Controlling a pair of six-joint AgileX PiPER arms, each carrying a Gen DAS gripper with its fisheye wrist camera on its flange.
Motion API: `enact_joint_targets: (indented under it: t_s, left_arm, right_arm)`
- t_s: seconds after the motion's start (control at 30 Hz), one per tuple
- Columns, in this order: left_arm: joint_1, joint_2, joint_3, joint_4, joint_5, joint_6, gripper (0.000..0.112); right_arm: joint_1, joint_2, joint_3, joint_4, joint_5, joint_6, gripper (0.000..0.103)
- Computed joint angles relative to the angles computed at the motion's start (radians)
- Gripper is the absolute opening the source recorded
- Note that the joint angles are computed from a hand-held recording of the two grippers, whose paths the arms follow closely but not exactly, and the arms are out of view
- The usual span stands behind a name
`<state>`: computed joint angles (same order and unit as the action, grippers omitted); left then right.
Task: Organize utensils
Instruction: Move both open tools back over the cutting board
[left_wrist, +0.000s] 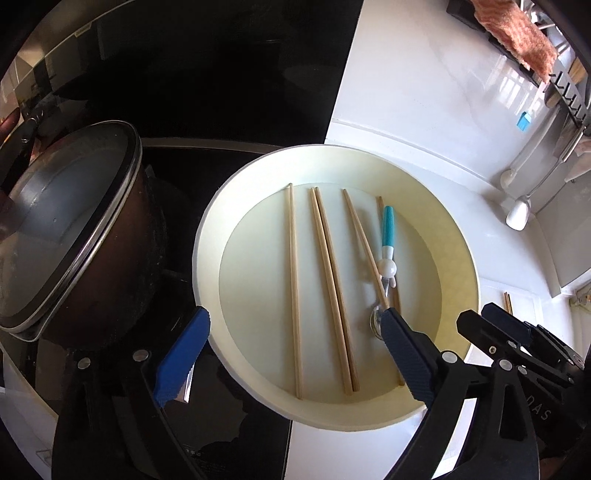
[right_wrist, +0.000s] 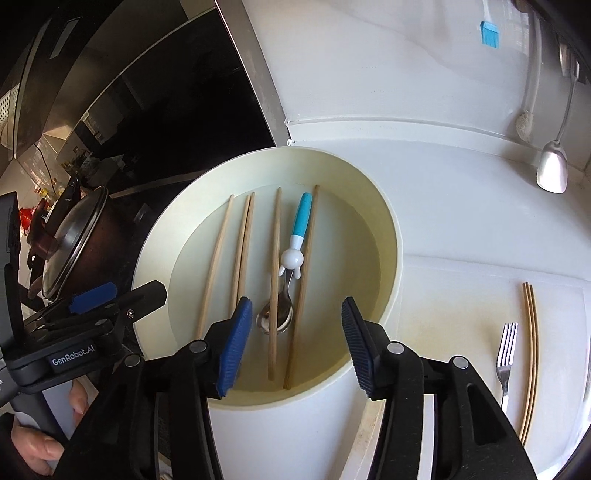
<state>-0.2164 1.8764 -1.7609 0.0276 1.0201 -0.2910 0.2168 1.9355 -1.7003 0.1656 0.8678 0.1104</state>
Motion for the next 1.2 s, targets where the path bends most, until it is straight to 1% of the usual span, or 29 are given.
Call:
enact_joint_targets:
  t_s: [0.17,0.27,0.43,0.53,0.63,0.7,0.8,0.83,0.93,1.0,1.07,1.1,1.13,1.2]
  left_arm:
    - [-0.019,-0.07,0.08,0.004,-0.046,0.034,0.093]
    - [-0.036,-0.089,0.104,-0.018,-0.063,0.048,0.094]
    - [-0.095,-0.091,0.097,-0.043,-0.087,0.035,0.094]
    - [-0.145,-0.092,0.092,-0.064,-0.115,0.028,0.095]
    - [-0.209,-0.073,0.064,-0.065,-0.115,-0.003,0.096]
    - [-0.26,-0.054,0.042,-0.047,-0.113,-0.045,0.096]
    - [-0.347,-0.028,0.026,0.01,-0.123,-0.151,0.096]
    - [-0.379,-0.017,0.018,0.038,-0.121,-0.196,0.096]
    - [-0.479,0.011,0.009,0.154,-0.114,-0.369,0.096]
    - [-0.548,0.035,-0.006,0.249,-0.077,-0.507,0.096]
    - [-0.606,0.053,-0.008,0.313,-0.046,-0.628,0.096]
    - [-0.625,0.06,-0.008,0.33,-0.035,-0.667,0.096]
    - [-0.646,0.075,-0.02,0.346,-0.007,-0.701,0.096]
    - [-0.678,0.103,-0.051,0.368,0.042,-0.739,0.096]
  right_arm:
    - [-0.032,-0.119,0.154,-0.014,-0.067,0.044,0.049]
    - [-0.065,-0.196,0.255,-0.04,-0.097,0.08,0.049]
    - [-0.159,-0.309,0.389,-0.047,-0.106,0.094,0.049]
    - [-0.231,-0.378,0.457,-0.05,-0.112,0.075,0.049]
    - [-0.316,-0.434,0.506,-0.049,-0.107,0.025,0.049]
    - [-0.387,-0.46,0.536,-0.02,-0.103,-0.051,0.049]
    - [-0.49,-0.474,0.565,0.026,-0.095,-0.188,0.049]
    - [-0.524,-0.476,0.576,0.051,-0.096,-0.247,0.049]
    - [-0.636,-0.473,0.61,0.192,-0.101,-0.506,0.049]
    - [-0.704,-0.447,0.612,0.257,-0.084,-0.655,0.049]
    - [-0.773,-0.415,0.607,0.35,-0.046,-0.807,0.049]
    - [-0.801,-0.405,0.609,0.384,-0.038,-0.867,0.049]
    - [-0.821,-0.393,0.61,0.404,-0.034,-0.911,0.049]
    - [-0.848,-0.365,0.605,0.431,-0.021,-0.961,0.049]
